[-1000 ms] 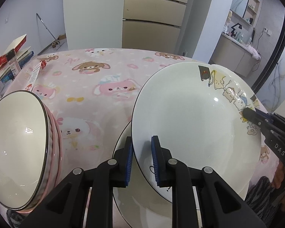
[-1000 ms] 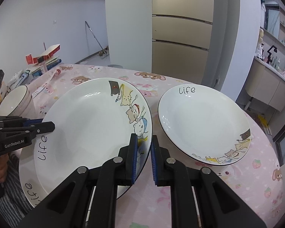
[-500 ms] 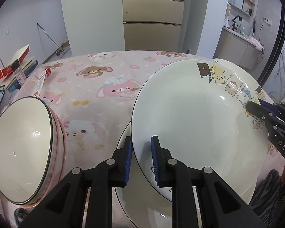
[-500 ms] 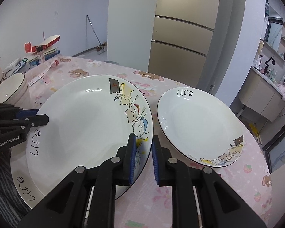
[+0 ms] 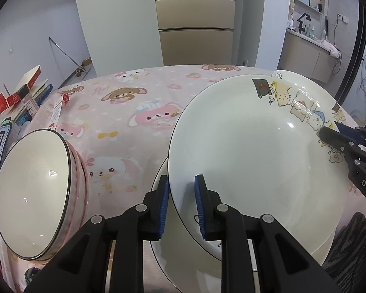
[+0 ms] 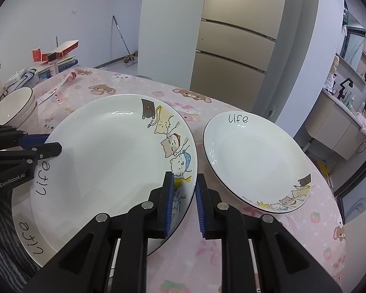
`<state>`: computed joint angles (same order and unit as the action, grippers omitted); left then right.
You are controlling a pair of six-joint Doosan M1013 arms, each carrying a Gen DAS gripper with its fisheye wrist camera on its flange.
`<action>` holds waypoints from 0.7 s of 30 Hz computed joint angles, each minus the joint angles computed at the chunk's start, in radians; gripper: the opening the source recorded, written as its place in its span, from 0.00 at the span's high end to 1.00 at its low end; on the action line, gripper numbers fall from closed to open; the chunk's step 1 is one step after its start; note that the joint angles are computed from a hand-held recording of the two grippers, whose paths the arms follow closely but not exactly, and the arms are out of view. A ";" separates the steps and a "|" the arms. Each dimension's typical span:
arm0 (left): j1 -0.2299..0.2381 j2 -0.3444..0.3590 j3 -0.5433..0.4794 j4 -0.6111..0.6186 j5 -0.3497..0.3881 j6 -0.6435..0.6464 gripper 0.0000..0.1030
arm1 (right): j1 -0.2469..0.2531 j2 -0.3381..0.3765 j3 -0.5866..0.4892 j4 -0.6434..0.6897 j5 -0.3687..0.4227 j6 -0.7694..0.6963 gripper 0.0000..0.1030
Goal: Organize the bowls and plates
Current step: 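Lower the cartoon plate onto the 'life' plate and open both grippers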
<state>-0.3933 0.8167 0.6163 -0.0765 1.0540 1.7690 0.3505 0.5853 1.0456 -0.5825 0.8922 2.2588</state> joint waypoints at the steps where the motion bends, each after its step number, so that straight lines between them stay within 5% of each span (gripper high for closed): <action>1: 0.001 0.001 -0.002 -0.006 0.002 0.001 0.78 | 0.000 -0.001 0.001 0.001 -0.001 0.000 0.84; 11: 0.003 0.004 -0.009 -0.031 0.019 0.028 0.63 | 0.001 -0.002 0.003 0.002 -0.001 -0.005 0.84; 16: -0.009 -0.024 0.041 -0.011 -0.029 0.070 0.16 | 0.001 -0.003 0.006 0.023 -0.006 -0.028 0.83; 21: -0.012 -0.031 0.054 -0.005 -0.042 0.085 0.15 | 0.003 0.002 -0.001 0.043 0.003 -0.072 0.85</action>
